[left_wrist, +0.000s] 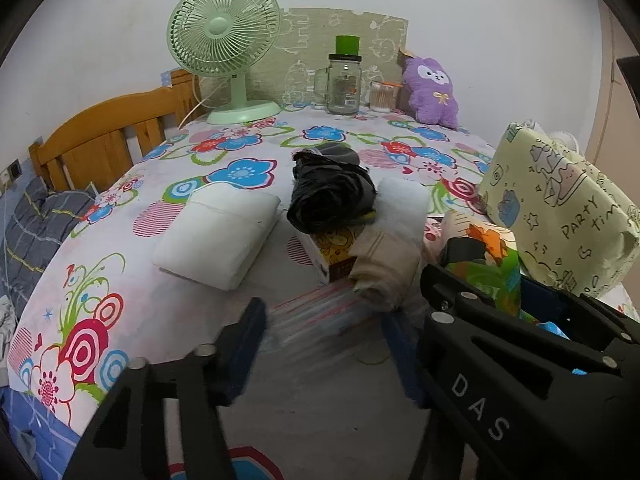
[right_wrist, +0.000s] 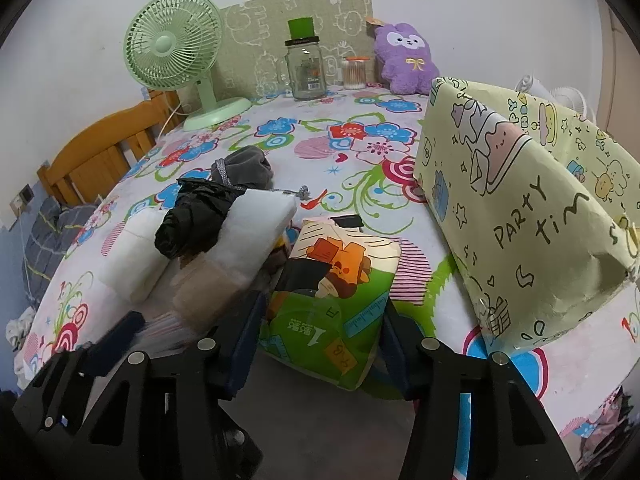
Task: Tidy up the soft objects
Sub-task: 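Grasp the green snack bag with the right tool and lift it, then grasp the clear zip bag with the left tool while the right tool holds the snack bag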
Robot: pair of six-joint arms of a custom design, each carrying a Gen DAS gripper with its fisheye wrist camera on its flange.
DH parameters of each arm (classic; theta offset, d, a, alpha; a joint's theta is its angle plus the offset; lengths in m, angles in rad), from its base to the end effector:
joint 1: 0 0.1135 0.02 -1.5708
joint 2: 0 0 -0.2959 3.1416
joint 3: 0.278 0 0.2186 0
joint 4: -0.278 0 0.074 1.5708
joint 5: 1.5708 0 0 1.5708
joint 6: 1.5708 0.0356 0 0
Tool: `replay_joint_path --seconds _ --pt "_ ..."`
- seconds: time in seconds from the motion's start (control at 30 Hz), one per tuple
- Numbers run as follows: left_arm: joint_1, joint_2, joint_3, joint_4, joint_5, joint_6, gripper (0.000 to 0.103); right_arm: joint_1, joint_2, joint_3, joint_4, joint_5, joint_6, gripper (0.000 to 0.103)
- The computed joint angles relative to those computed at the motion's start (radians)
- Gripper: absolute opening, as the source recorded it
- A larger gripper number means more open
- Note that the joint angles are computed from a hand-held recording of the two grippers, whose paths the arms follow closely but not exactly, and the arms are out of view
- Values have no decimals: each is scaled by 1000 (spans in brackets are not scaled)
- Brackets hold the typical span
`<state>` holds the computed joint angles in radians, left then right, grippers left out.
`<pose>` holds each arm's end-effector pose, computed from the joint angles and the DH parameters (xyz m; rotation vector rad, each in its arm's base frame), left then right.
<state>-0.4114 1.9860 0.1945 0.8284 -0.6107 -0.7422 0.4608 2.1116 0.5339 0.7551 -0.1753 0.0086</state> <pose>0.2014 -0.0656 0.0813 -0.6047 2.2379 0.2150 0.2705 0.1412 0.0766 -0.6237 2.3390 0.4276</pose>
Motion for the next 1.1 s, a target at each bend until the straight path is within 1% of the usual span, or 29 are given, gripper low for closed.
replay_joint_path --seconds 0.1,0.2,0.23,0.3,0.5,0.77,1.0,1.1 --pt "-4 -5 -5 6 2 4 44 -2 -6 -5 0 -6 -2 57" --pt "-14 -13 -8 -1 -5 3 37 -3 -15 -11 -4 -12 -5 57" --pt "-15 -15 -9 0 -4 5 29 -3 -16 -12 -3 -12 -5 57" --pt "-21 -24 -11 -4 -5 3 22 -5 -21 -14 -6 -18 -6 57" --pt "-22 -60 -8 -34 5 20 11 -6 -45 -18 -23 -26 -9 57" --pt "-38 -152 18 -133 -11 22 7 -18 -100 -27 -43 -42 -8 57" --pt "-74 -229 50 -241 -61 2 5 -32 -163 -37 -66 -65 -8 57" --pt "-85 -227 52 -246 -78 7 6 -34 -170 -42 -61 -59 -12 57"
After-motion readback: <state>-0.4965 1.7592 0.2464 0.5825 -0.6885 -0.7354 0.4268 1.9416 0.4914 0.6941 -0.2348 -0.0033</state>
